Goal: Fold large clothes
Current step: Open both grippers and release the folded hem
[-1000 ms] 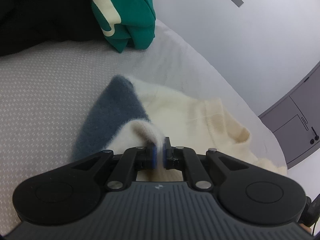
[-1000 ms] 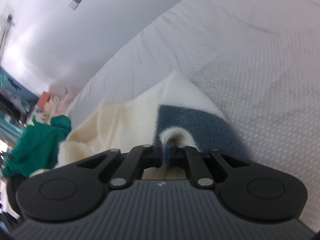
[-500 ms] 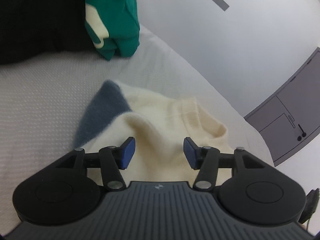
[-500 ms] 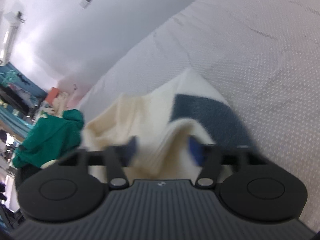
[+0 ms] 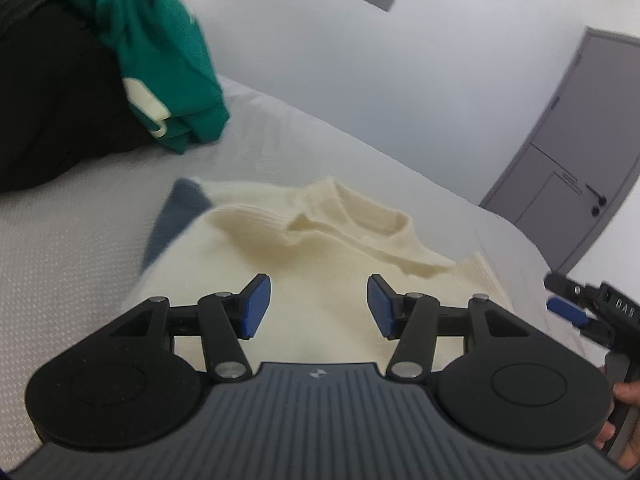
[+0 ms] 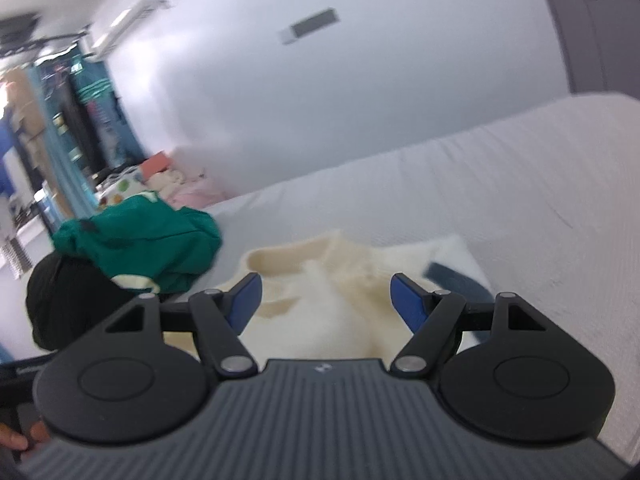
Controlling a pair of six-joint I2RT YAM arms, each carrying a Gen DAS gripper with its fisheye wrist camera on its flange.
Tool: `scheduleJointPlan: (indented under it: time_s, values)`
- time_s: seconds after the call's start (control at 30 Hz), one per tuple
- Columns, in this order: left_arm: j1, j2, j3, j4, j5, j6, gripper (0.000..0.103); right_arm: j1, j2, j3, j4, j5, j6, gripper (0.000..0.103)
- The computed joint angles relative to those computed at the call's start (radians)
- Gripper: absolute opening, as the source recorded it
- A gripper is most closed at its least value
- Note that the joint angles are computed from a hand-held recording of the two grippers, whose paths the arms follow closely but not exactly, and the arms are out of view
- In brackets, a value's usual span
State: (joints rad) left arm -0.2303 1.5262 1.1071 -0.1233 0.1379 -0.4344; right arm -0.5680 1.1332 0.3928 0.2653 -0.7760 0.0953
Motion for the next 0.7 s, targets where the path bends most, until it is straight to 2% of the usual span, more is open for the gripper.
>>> scheduleJointPlan:
  time_s: [0.03, 0.1, 0.17, 0.27, 0.33, 0.47, 0.57, 0.7]
  values:
    - [-0.01, 0.007, 0.003, 0.001, -0.007, 0.006, 0.06, 0.016, -0.01, -0.008, 0.002, 0.004, -0.005, 0.073]
    - [-0.027, 0.032, 0.015, -0.002, -0.026, 0.015, 0.06, 0.048, -0.014, -0.013, -0.009, 0.012, -0.018, 0.066]
    - [-0.04, 0.063, 0.026, -0.006, -0.04, 0.027, 0.06, 0.095, 0.006, -0.005, -0.041, 0.039, -0.053, 0.049]
    - [-0.058, 0.121, 0.052, -0.021, -0.085, 0.05, 0.06, 0.188, 0.046, 0.005, -0.064, 0.139, -0.11, 0.035]
    - [-0.062, 0.164, 0.072, -0.023, -0.116, 0.069, 0.06, 0.249, 0.095, 0.004, -0.033, 0.234, -0.143, 0.033]
    - [-0.056, 0.234, 0.108, -0.02, -0.133, 0.079, 0.059, 0.322, 0.271, 0.062, 0.007, 0.358, -0.167, 0.023]
    - [-0.064, 0.286, 0.15, -0.038, -0.165, 0.112, 0.059, 0.344, 0.411, 0.122, 0.03, 0.378, -0.146, 0.021]
    - [-0.066, 0.34, 0.183, -0.035, -0.18, 0.124, 0.059, 0.368, 0.493, 0.148, 0.084, 0.404, -0.157, 0.02]
